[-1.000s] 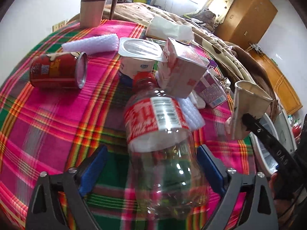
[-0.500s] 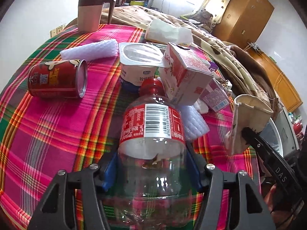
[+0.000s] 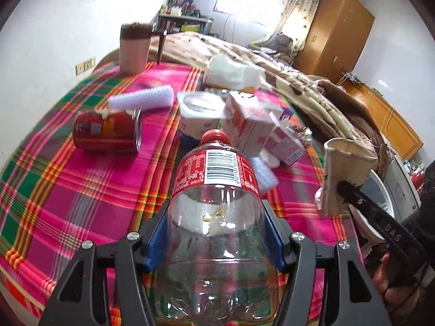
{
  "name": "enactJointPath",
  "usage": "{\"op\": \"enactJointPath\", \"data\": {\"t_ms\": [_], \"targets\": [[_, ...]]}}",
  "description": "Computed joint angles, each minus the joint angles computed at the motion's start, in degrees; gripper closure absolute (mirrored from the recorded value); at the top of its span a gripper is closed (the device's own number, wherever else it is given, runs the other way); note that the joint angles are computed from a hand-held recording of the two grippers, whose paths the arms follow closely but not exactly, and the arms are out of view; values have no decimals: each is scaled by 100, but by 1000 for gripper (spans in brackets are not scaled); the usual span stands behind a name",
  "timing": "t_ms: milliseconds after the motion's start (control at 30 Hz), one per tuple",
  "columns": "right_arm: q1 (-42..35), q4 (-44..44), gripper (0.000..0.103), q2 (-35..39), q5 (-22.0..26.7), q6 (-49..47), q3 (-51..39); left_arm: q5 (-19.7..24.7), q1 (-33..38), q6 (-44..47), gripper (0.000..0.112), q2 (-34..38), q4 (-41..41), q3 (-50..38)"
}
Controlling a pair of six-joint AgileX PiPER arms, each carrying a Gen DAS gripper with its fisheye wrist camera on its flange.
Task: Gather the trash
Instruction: 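Carry the bottle and paper bag with both tools over the white bin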
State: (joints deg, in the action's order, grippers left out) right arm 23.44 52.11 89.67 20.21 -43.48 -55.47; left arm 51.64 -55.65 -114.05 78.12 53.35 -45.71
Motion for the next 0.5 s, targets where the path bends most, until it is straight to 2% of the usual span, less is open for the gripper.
{"op": "enactJointPath", "data": {"t_ms": [133, 300, 500], "targets": [[-44, 188, 91, -247, -73, -189, 169, 654, -407, 46, 48, 51, 132, -298], [-167, 499, 91, -645, -248, -481, 457, 1268, -778, 191, 48, 220, 311, -694], [-448, 574, 91, -1041, -388, -554, 652, 1356, -802, 656, 48, 553, 536, -1268]]}}
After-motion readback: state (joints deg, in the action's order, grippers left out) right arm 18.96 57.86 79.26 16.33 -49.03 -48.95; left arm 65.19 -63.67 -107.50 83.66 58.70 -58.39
